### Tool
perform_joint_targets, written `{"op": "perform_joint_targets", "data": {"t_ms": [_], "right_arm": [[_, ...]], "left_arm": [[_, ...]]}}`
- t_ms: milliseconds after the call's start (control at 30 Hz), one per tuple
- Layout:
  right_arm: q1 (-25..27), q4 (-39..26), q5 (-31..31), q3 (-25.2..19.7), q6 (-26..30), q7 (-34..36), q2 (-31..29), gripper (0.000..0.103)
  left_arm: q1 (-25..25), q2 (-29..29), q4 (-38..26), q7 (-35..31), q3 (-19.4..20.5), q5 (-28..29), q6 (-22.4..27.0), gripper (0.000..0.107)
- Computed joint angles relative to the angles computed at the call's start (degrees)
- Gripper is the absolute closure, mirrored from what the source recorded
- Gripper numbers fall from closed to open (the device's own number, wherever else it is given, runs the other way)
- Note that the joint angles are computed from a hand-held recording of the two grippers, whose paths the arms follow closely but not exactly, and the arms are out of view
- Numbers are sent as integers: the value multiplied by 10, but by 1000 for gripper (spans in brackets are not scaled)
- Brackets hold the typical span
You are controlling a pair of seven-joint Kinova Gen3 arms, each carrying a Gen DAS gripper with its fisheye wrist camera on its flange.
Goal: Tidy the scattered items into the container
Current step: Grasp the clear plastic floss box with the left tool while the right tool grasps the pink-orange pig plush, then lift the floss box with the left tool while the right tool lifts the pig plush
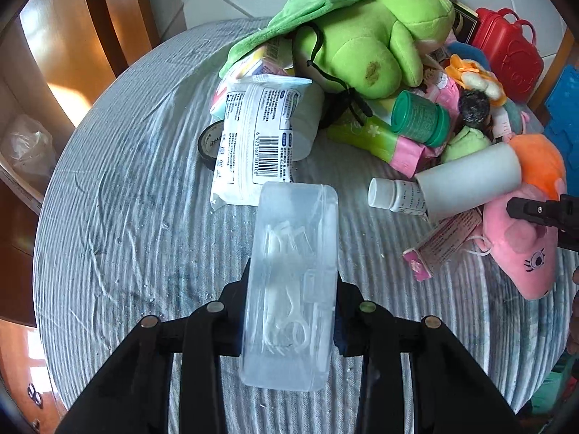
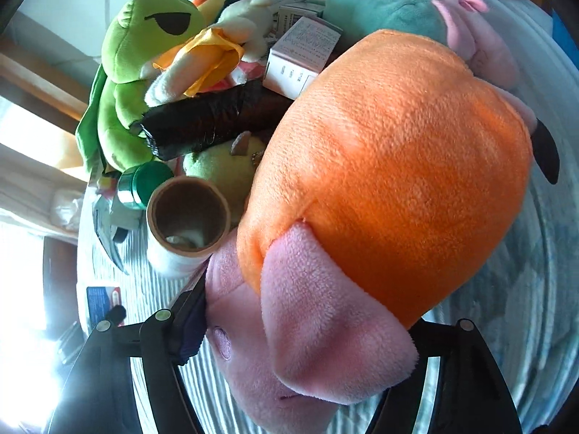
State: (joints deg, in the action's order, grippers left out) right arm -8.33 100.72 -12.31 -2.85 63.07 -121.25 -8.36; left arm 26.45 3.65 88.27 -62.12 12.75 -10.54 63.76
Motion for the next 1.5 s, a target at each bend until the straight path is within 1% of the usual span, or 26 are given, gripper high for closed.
{"op": "perform_joint_targets", "data": {"t_ms": [133, 300, 400, 533, 733, 800, 900, 967, 1000, 1033, 1267, 1400, 1500], "right_arm": [[5, 0, 10, 4, 23, 9, -22, 32], [16, -22, 18, 18, 65, 30, -49, 32], [20, -42, 31, 13, 94, 38, -60, 32], [21, -75, 46, 6, 116, 42, -66, 32], [25, -123, 59, 12, 163, 60, -80, 31], [27, -141, 64, 9, 179, 64, -83, 31], [31, -169, 61, 28, 216, 87, -98, 31], [34, -196, 61, 30, 239, 97, -100, 31], [35, -210, 63, 29, 249, 101, -99, 31], [36, -220, 69, 18, 253, 98, -97, 31], [33, -313, 79, 14, 309, 128, -98, 31], [34, -365, 103, -11, 330, 133, -94, 31], [30, -406, 97, -14, 350, 129, -87, 31]], "left_arm": [[9, -7, -14, 15, 7, -12, 13, 74], [21, -21, -29, 36, 19, -26, 33, 74], [22, -23, -40, 32, 20, -29, 43, 74], [30, -25, -66, 38, 29, -39, 66, 74], [47, -21, -106, 46, 38, -58, 100, 74], [52, -19, -124, 45, 39, -59, 116, 74], [62, -18, -150, 46, 43, -69, 136, 74], [69, -17, -168, 48, 45, -75, 149, 74], [72, -15, -179, 48, 46, -76, 157, 74], [75, -11, -191, 48, 47, -78, 168, 74], [104, 9, -281, 50, 44, -94, 225, 74], [126, 23, -336, 37, 39, -109, 253, 74], [143, 32, -374, 36, 32, -122, 273, 74]]}}
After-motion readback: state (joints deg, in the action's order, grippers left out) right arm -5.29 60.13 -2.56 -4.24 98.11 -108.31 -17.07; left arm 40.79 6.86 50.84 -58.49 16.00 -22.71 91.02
